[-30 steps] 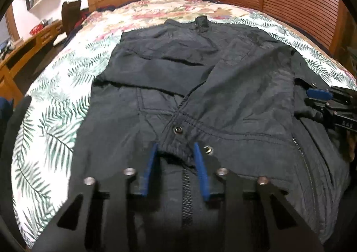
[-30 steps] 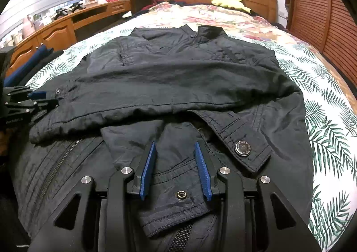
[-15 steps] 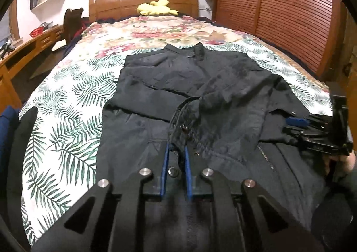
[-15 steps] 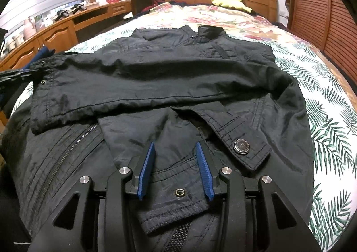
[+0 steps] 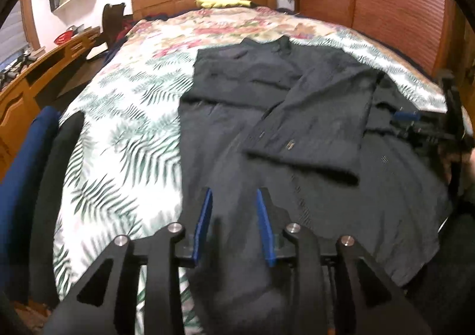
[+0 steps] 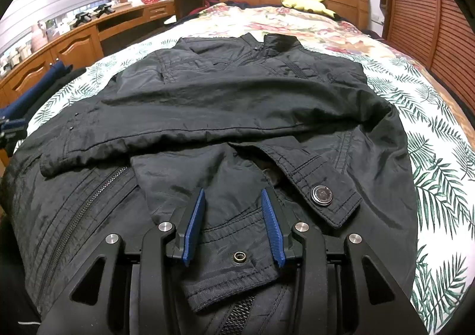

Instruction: Fold large clothes

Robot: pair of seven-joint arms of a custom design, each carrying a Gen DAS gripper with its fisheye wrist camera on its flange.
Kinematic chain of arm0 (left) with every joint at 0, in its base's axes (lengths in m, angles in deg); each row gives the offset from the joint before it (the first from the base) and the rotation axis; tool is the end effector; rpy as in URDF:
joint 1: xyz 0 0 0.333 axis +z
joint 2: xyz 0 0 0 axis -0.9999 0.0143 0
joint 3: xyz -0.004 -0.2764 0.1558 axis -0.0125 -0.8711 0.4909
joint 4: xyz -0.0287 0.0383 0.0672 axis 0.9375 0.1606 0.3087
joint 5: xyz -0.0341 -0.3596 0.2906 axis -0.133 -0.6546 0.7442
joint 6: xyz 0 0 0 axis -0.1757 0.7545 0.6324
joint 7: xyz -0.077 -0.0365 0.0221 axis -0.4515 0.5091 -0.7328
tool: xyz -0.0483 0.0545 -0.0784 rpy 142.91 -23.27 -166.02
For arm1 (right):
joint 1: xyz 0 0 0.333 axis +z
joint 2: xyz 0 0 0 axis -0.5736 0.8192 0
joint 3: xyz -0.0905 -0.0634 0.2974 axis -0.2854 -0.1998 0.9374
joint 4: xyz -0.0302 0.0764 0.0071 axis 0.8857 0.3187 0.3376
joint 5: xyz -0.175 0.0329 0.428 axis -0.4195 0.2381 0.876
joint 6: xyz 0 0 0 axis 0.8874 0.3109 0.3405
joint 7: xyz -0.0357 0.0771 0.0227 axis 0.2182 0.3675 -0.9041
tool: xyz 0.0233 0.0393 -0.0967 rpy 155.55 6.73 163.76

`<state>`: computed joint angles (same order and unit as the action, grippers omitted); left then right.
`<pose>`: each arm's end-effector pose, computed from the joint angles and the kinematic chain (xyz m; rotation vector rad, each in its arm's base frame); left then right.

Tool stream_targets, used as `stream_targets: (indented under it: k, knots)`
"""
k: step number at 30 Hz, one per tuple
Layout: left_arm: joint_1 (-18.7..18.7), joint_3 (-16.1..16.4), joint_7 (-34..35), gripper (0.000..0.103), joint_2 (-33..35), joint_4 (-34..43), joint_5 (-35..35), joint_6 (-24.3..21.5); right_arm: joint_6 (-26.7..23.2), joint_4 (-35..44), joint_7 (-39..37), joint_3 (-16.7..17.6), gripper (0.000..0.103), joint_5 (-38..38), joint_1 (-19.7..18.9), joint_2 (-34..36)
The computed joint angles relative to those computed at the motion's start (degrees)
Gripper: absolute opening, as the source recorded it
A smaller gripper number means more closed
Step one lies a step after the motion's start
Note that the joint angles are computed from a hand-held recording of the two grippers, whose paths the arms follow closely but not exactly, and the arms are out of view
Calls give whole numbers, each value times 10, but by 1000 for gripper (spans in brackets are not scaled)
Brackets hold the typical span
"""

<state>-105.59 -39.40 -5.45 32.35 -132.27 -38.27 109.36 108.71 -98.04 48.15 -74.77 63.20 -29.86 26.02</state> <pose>0.3826 -0.2637 0.3775 -1.9789 1.5159 -0.5277 0.6208 0.0543 0.3231 -2.2786 0.7903 -0.2904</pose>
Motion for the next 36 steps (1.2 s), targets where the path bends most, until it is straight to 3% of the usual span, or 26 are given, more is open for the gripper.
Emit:
stream_targets:
  k: [7,12,14,19,23,29,36]
  knots:
    - [-28,12,10,38,-33,-48,-52,-17,7,-2,-1,1,39,2,2,-1]
    - [-26,16,1,45,-41,-72,-68,8,12,-4,-5,2,40,4,3,-2]
    - [-21,14,-1,55,-37,-70,-70,3,15,-5,-7,2,40,6,4,-3]
    - [-17,22,4,58,-34,-72,-77,15,14,-5,-1,1,40,0,5,-3]
    - [-13,19,3,59,-35,-75,-79,16,46,-19,16,-1,42,-27,9,-20]
    - [-6,4,-25,59,-35,-73,-62,9,8,-56,-1,-33,44,-41,-16,-71]
    - [-21,-1,-42,59,-49,-79,-56,8,31,-75,39,-63,47,-107,-53,-83]
